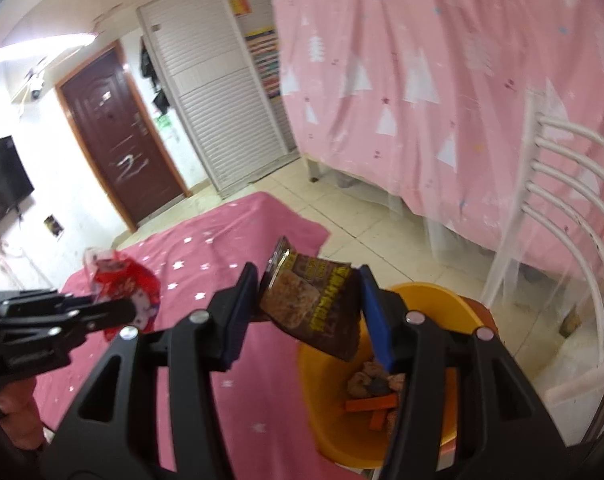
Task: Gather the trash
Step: 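Carry the red wrapper and snack packet to the yellow bin and open both tools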
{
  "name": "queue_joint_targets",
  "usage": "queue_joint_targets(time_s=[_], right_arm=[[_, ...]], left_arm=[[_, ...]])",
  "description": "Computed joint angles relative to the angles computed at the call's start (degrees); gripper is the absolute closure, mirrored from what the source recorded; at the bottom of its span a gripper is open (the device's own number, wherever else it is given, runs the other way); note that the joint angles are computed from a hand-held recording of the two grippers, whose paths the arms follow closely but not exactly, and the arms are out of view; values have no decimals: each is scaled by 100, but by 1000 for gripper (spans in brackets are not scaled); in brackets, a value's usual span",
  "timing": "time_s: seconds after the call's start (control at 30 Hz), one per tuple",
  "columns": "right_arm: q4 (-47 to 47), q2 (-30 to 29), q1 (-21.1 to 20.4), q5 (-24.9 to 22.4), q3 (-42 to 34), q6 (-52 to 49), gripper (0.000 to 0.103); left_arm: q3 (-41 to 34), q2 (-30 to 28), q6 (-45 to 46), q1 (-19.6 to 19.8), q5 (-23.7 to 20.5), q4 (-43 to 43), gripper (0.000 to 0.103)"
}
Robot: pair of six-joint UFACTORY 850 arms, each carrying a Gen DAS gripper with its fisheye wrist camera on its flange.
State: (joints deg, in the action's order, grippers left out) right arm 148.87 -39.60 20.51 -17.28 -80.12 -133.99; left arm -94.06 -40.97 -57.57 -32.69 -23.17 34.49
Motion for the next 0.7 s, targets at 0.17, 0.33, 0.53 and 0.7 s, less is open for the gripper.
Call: queue_joint_targets(time_s=[0.17, 0.33, 0.53, 0.7], right_arm=[[280, -153, -143, 223, -116, -164, 53], [34, -299, -318, 307, -198, 329, 47], [-596, -440, -461, 285, -292, 1139, 41], [-568, -445, -434, 292, -309, 1091, 39]], left_arm=[[-567, -380, 672, -148, 9, -522, 87], [-1285, -864, 1678, -242, -84, -1527, 87], [-1974, -1359, 2528, -282, -280, -2507, 86], [-2003, -1409, 2768, -237, -254, -2836, 81]])
